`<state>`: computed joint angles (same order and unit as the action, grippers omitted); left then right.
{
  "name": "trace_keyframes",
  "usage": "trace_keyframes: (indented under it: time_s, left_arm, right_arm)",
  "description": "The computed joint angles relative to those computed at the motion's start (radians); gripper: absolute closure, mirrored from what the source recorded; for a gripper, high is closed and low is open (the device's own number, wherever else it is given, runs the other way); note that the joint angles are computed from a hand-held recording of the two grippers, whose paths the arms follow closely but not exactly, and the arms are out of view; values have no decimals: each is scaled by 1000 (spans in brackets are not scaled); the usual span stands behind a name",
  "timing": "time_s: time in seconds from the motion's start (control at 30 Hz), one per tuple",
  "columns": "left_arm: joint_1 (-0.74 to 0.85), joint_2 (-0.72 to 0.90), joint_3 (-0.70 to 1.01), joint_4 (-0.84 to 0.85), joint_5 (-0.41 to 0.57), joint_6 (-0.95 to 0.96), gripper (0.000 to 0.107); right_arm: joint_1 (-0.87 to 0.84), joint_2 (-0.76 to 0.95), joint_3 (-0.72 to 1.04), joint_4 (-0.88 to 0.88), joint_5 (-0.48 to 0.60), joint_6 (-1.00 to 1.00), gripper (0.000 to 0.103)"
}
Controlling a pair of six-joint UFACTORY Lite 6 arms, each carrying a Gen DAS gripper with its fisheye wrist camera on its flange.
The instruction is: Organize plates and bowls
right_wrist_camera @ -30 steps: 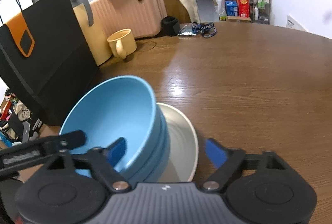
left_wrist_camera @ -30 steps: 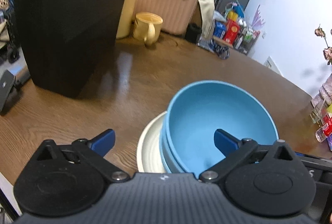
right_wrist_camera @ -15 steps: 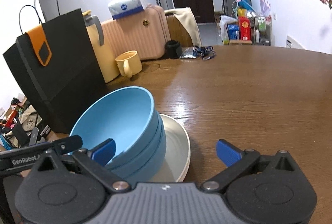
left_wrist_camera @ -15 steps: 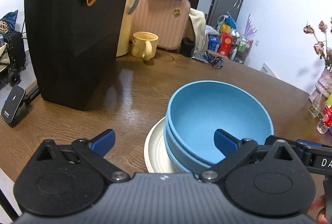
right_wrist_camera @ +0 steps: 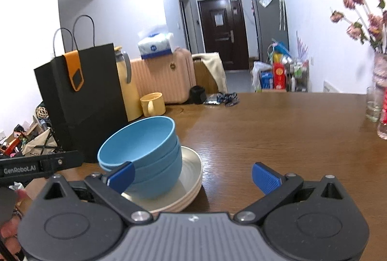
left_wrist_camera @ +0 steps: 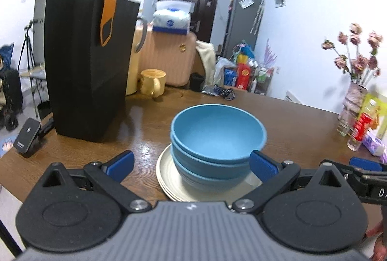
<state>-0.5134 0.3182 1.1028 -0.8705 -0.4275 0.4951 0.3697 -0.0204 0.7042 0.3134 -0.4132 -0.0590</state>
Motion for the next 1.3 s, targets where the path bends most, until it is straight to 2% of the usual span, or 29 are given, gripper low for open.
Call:
trace_keyframes:
  time_s: [0.37,0.47,0.63,0.8,0.97,1.3]
  left_arm:
    - [-205,-146,-292,58,-212,-94,4]
    - [-242,-159,-336,93,-234,-145,4]
    - [-287,-161,-360,44,-278,-120,4]
    - [-309,-166,-390,-4,-306,-98,4]
    - [-303,-156,-390,8,-291,-109,4]
    - [-313,-145,-385,24,-288,-114,4]
  right_arm:
    - [106,-432,-371,385,-60,-357,0]
    - [175,-550,-446,585,-83,-537,0]
    - [314,-709,-543,876,-148,-777,0]
    - [360,-764,-588,966,-176,-821,0]
    - [407,-810,-625,1033,-214,-844,0]
    - [396,-833,-648,1039,-206,-827,0]
